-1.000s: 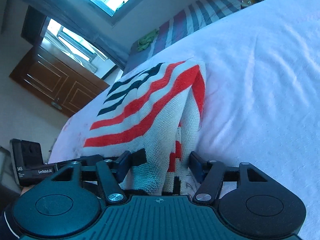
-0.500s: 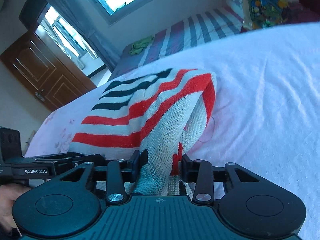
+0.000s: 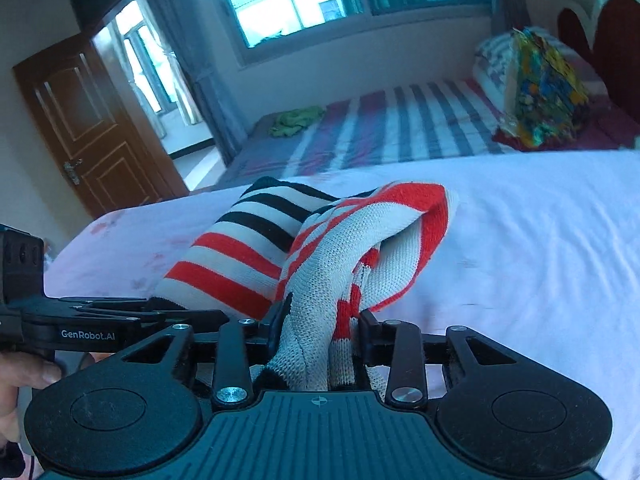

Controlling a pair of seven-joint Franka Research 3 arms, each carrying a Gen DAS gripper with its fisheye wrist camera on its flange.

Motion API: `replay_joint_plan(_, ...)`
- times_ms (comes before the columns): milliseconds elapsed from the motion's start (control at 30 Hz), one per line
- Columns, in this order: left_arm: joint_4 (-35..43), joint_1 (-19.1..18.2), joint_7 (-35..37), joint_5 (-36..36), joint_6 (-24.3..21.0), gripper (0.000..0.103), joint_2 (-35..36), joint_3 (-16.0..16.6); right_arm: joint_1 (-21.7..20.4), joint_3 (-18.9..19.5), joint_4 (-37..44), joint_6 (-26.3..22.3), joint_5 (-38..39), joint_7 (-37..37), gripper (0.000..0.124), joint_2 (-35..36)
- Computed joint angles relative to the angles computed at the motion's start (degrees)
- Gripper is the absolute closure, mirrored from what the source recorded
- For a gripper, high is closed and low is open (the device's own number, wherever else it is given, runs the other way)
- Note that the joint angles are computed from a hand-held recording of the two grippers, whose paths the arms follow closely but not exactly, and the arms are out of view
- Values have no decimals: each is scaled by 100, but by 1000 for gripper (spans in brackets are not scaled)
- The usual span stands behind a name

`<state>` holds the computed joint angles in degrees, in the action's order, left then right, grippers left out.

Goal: Fold small clothes
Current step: 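Lift the strip end with both tools and fold it over onto itself, then lay the folded bundle down, open both tools and pull them back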

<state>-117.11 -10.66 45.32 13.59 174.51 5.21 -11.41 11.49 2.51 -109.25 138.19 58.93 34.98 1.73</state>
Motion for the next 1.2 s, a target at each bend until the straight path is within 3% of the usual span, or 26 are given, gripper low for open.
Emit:
replay_joint_plan(133, -1195, 122, 504, -570, 32, 54, -1138, 140, 435, 312, -323, 304, 198, 69, 88, -292)
replay_joint_plan(300, -2613, -7, 963, -990, -328, 54, -2667, 728, 1148, 695, -356, 683, 546, 254, 88, -170)
replay_joint_plan(500, -3646, -113, 1204, -1282, -554, 51, -3634, 1192, 1665, 940, -479, 988, 800, 642, 88, 100)
replay_joint_plan(533, -3776, -125, 1193, -1347, -438, 48, -3661, 1230, 1716, 958, -516, 1166, 779, 769, 87, 190)
replay_joint_plan(567, -3943, -173, 1152, -1465, -169, 37, -3675, 1298, 1717, 944, -489, 1187, 776, 964, 87, 309)
replay_joint_plan(600, -4084, -37, 962, -1480, 110, 20, -3665, 1166, 1669, 910, -400, 1103, 825, 1173, 87, 465)
replay_joint_plan(667, -4172, 700, 314, -1018, 237, 2, -3647, 495, 1556, 917, -299, 927, 1081, 1274, 77, 652)
replay_joint_plan(700, -4239, 902, 268, -1035, 421, 2, -3627, 280, 1516, 936, -263, 878, 1173, 1239, 77, 710)
replay_joint_plan(767, -4376, 940, 101, -926, 584, 2, -3732, 253, 1500, 953, -171, 863, 1038, 1403, 74, 761)
replay_joint_plan(800, -4460, 835, 84, -895, 628, 10, -3840, 429, 1531, 959, -150, 1007, 882, 1564, 72, 740)
replay_joint_plan(867, -4706, 1017, -178, -814, 608, 27, -4315, 320, 1590, 986, -314, 1536, 730, 1675, 71, 496)
replay_joint_plan(933, -4632, 1346, -249, -478, 463, 29, -4545, 125, 1718, 1020, -349, 2118, 366, 1685, 73, 397)
replay_joint_plan(967, -4514, 1257, -67, -385, 424, 36, -4488, 245, 1770, 1042, -212, 2302, 163, 1621, 94, 472)
replay_joint_plan(1000, -4314, 984, 247, -311, 340, 49, -4313, 528, 1802, 1091, -85, 2381, 82, 1458, 104, 547)
replay_joint_plan(1033, -4096, 892, 374, -173, 197, 54, -4129, 610, 1857, 1129, 53, 2439, -101, 1461, 108, 655)
replay_joint_plan(1133, -3382, 733, 767, -28, -573, 56, -3472, 612, 2121, 1078, 474, 2405, -1334, 2109, 108, 1104)
replay_joint_plan(1200, -3272, 808, 790, 96, -693, 52, -3287, 449, 2382, 740, 604, 2179, -2689, 3085, 112, 1370)
